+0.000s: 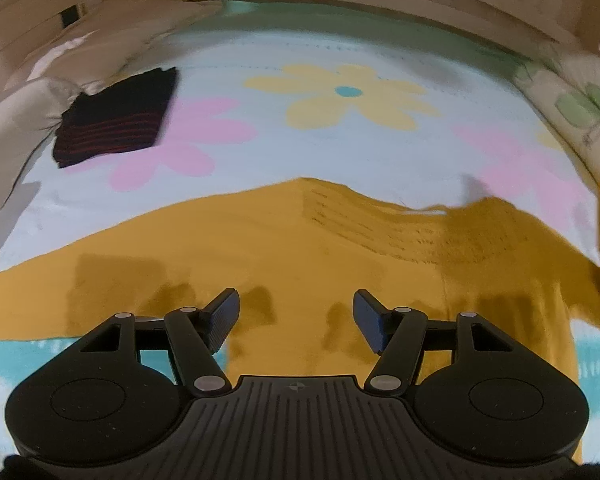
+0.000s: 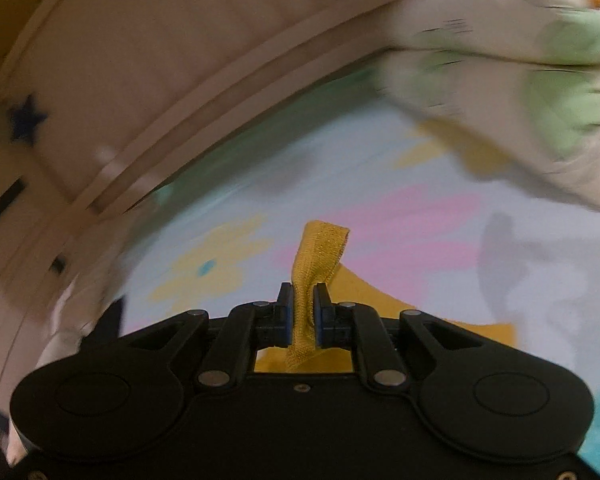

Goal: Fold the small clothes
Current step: 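Carry the held sleeve across the sweater body with the right tool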

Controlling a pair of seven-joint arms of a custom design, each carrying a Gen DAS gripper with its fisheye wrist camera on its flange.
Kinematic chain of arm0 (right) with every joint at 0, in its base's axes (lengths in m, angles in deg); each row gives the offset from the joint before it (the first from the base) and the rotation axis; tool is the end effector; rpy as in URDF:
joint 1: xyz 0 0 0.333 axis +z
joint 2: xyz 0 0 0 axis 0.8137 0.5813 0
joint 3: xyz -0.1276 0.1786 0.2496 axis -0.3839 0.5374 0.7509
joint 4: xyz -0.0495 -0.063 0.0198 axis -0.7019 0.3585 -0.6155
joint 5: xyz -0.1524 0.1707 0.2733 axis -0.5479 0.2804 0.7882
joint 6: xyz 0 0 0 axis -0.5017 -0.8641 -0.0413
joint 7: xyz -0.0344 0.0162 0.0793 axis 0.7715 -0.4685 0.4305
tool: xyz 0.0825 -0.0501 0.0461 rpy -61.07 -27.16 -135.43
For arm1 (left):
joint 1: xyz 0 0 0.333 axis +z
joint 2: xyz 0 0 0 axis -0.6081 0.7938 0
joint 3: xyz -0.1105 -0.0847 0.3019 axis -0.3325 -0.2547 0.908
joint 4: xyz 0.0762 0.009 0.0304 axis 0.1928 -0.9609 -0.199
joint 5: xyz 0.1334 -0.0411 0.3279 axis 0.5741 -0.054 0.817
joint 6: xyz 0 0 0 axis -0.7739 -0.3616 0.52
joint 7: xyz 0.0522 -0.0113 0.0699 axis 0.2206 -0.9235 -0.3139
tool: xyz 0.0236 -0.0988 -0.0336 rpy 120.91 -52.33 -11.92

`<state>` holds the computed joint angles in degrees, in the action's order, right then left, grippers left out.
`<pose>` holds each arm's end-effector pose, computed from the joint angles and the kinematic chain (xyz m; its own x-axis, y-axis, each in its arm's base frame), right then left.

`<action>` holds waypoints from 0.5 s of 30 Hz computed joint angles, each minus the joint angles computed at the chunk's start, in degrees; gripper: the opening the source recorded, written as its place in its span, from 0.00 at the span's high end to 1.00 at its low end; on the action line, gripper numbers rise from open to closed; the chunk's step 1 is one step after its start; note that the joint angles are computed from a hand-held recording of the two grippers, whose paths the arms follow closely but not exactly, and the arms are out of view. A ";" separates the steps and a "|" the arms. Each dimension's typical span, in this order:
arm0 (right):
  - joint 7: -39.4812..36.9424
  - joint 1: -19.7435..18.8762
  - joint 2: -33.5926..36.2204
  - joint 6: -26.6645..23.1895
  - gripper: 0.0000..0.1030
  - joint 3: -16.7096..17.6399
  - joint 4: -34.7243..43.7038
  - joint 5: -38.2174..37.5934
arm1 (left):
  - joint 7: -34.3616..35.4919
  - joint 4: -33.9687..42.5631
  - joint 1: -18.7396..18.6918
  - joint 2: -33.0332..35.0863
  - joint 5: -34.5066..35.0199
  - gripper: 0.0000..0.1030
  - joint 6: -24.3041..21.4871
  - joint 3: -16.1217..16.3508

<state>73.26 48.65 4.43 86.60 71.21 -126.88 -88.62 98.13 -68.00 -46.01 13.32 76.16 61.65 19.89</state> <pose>0.3596 -0.0137 0.6360 -0.3988 -0.7776 -0.4861 -0.3887 0.6234 -0.6784 0.4780 -0.1500 0.5820 -0.3432 -0.9388 0.0283 -0.7742 0.2657 -0.5745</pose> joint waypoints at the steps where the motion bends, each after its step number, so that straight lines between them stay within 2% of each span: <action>1: -0.11 1.27 2.47 0.96 0.83 0.63 1.58 0.34 | 0.18 0.23 0.16 0.04 -0.37 0.40 -0.07 0.39; 9: -0.34 11.72 20.83 8.89 0.83 3.23 12.99 3.26 | -1.82 2.29 2.92 1.02 -1.23 0.40 -0.22 2.04; 12: -1.81 16.30 26.78 10.32 0.83 2.42 16.62 5.59 | -3.60 2.60 4.30 1.33 0.08 0.40 0.27 2.16; 15: -0.87 18.47 30.91 10.36 0.83 3.57 19.13 5.30 | -5.08 2.87 5.36 1.87 1.93 0.40 0.73 2.14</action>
